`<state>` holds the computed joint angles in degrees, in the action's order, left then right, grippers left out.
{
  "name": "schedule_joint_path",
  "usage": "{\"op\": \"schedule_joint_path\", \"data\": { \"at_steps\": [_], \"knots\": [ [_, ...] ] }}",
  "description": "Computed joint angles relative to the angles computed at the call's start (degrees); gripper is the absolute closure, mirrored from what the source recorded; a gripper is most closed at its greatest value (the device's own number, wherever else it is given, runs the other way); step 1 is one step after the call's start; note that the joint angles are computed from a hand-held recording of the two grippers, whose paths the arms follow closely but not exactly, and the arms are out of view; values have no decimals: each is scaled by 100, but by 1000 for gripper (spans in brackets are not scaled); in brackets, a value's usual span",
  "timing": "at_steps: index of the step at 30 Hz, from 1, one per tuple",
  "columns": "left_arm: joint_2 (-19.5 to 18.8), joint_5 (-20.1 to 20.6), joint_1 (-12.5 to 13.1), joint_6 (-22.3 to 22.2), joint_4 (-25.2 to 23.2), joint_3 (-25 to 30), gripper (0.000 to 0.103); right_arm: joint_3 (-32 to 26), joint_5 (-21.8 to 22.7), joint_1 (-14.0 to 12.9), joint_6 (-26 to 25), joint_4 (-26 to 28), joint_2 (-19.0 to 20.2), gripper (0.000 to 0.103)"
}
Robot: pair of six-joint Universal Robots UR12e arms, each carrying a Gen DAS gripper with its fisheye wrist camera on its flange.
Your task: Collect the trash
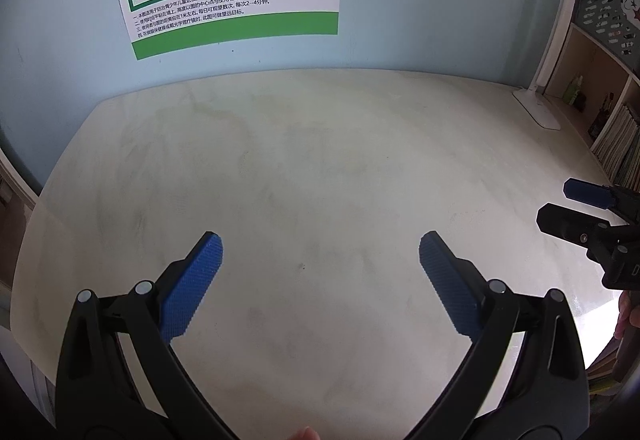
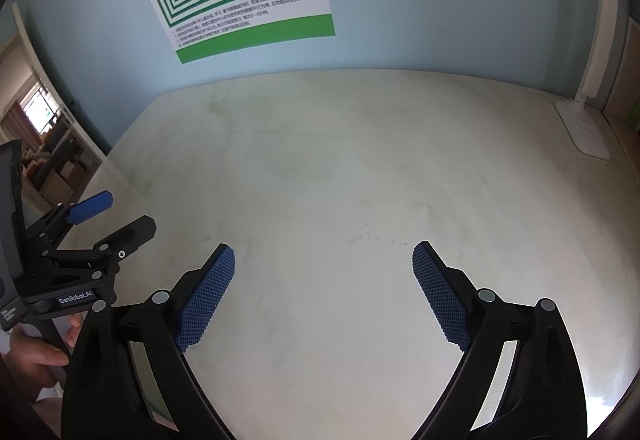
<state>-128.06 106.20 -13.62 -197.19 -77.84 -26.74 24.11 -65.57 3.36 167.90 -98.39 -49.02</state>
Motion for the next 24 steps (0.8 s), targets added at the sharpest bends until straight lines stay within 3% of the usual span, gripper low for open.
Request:
{"op": "schedule_joint_path", "data": {
  "at_steps": [12, 24],
  "knots": [
    [36, 189, -10, 68, 116, -124, 7, -66, 33, 21, 73, 20, 44, 13],
    [-98, 61, 36, -37, -367, 149, 7, 12, -8, 0, 171, 0, 6, 13]
  ]
}}
